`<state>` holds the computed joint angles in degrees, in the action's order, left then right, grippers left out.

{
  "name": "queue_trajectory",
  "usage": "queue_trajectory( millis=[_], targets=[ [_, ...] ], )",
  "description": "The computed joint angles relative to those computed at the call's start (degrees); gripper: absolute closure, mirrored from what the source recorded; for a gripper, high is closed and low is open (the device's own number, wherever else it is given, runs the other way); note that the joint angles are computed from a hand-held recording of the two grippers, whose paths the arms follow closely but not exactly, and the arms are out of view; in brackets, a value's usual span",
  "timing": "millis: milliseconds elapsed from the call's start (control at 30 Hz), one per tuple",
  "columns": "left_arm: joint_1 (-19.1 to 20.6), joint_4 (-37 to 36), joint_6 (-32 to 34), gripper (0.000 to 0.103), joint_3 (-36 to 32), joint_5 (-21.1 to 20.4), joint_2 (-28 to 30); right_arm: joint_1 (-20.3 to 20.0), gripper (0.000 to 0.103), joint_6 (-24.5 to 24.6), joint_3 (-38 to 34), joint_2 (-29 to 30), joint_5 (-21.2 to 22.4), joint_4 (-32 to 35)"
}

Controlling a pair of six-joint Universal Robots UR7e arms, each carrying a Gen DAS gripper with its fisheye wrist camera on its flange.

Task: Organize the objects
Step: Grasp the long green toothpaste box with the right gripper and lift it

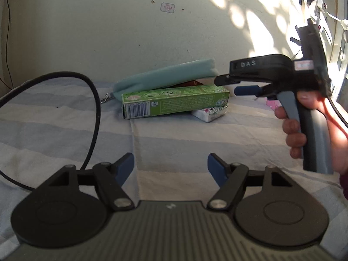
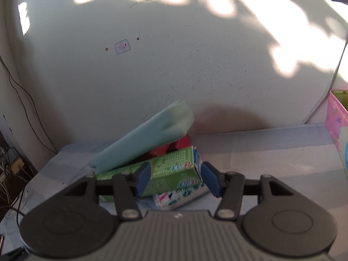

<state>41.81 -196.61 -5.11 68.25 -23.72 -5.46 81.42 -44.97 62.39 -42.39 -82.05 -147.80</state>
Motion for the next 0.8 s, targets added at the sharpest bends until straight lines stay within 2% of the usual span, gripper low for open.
queue_trajectory(
  millis=[133,200,267,333,433,600,667,700,767,800],
  targets=[
    [0.2,0.4,0.8,0.027,-0.3,-0.6,0.0,1.8,0.048,-0.2,-10.2,6.6,-4.3,4.0],
    [0.4,0.7,0.8,0.027,-0.3,-1.1,-0.1,2.0,0.046,1.5,-16.4,9.8,-5.8,9.4],
    [0.4,1.0,0.3,0.027,-0.1,-1.3,-0.2,1.7,0.046,3.2,-19.9,11.3,-4.8,13.8],
    [0.4,0.7,0.7,0.027,0.0,-1.5,-0.2,1.5,0.044,2.9,-20.2,11.0,-4.2,16.8],
    [0.1,-1.4,5.0,0.027,-1.1,-1.8,0.8,0.9,0.044,-1.0,-14.9,7.3,-3.4,18.0],
    [-0.8,-5.2,14.1,0.027,-4.2,-0.9,3.4,-0.8,0.045,-10.1,-2.2,-1.2,-3.1,18.5],
    [-0.9,-5.4,14.6,0.027,-4.2,-1.5,3.4,-1.0,0.045,-15.4,2.1,-3.5,-3.7,15.8],
    [-0.8,-5.1,14.2,0.027,-3.9,-1.9,3.2,-0.8,0.044,-18.3,4.7,-4.4,-4.2,12.3],
    [-0.7,-5.2,14.1,0.027,-3.6,-2.2,3.0,-0.5,0.04,-20.5,6.7,-4.8,-4.2,8.1],
    [-0.7,-5.6,14.3,0.027,-3.6,-2.5,2.9,-0.2,0.031,-20.7,7.2,-4.8,-3.8,6.6]
  ],
)
